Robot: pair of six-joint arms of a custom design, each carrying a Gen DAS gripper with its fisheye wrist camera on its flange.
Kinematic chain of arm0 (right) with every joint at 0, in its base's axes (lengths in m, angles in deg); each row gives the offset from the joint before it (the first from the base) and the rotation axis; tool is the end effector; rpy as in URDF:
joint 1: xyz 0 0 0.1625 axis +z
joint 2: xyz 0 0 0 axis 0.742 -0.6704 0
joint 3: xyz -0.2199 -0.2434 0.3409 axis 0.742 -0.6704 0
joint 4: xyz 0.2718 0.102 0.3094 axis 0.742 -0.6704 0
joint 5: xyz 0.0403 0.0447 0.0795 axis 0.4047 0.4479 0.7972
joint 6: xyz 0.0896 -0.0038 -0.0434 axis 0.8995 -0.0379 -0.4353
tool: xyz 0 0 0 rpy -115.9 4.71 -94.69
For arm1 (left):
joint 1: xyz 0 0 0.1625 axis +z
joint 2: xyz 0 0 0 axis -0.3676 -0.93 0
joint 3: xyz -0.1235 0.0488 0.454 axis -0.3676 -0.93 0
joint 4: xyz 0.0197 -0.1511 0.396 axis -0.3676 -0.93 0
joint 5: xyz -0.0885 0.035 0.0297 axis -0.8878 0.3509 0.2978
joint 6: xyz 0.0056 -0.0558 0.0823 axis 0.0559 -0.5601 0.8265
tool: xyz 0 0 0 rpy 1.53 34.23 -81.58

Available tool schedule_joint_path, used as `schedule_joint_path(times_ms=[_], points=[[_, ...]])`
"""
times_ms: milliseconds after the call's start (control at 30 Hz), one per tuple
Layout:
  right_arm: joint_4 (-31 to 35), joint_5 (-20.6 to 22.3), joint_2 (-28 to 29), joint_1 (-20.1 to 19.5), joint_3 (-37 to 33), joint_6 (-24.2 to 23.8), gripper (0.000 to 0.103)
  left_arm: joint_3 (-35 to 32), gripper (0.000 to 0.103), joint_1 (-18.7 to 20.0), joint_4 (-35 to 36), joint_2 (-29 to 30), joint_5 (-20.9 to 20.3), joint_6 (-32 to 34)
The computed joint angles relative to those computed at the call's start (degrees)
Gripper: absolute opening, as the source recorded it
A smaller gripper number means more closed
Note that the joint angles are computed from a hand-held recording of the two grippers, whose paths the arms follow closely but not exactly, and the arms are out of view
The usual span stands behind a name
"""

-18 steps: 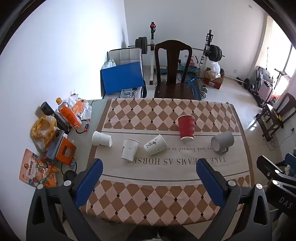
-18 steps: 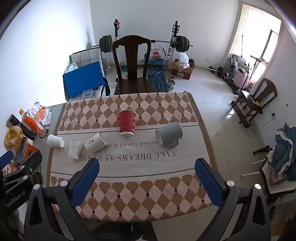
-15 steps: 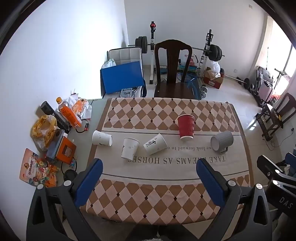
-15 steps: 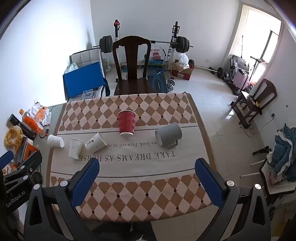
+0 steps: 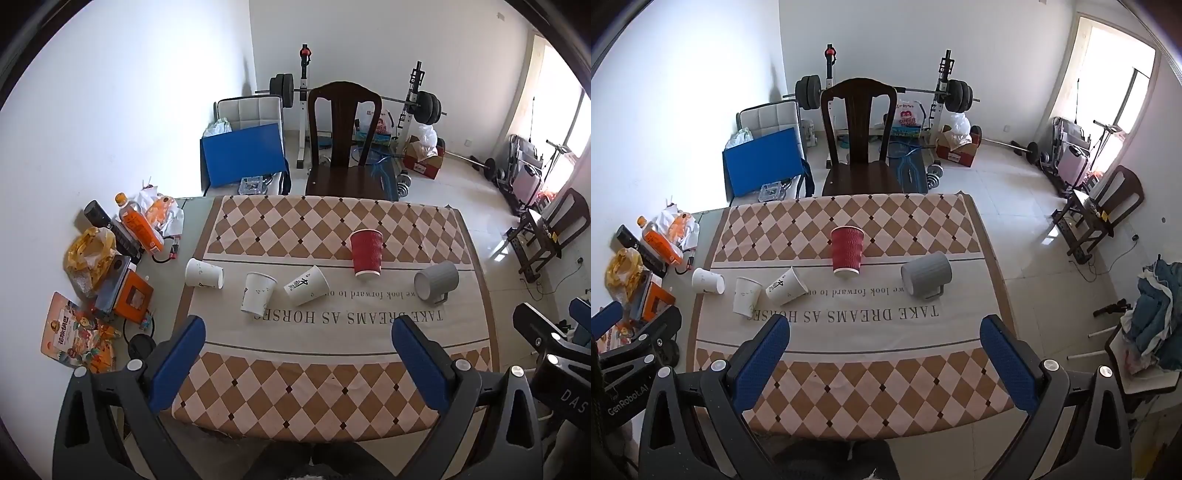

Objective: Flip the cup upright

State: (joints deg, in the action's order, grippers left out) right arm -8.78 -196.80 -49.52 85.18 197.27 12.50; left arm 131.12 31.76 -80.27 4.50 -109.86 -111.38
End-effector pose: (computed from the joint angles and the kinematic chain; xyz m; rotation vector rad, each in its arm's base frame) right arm 0.3238 -0.2783 0.4410 0.0867 -2.1524 0.7180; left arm -0.4861 -0.2880 0.2519 0.3396 2.2774 -0.6604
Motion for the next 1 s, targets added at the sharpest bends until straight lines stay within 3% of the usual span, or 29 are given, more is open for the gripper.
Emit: schedule_joint_path(times_ms=[1000], points=[[3.31,-0.08,0.54,1.85,-1.83,2.60,0.103,-1.92,0.103,-1.20,2.13,0.13,-0.17,-1.57]])
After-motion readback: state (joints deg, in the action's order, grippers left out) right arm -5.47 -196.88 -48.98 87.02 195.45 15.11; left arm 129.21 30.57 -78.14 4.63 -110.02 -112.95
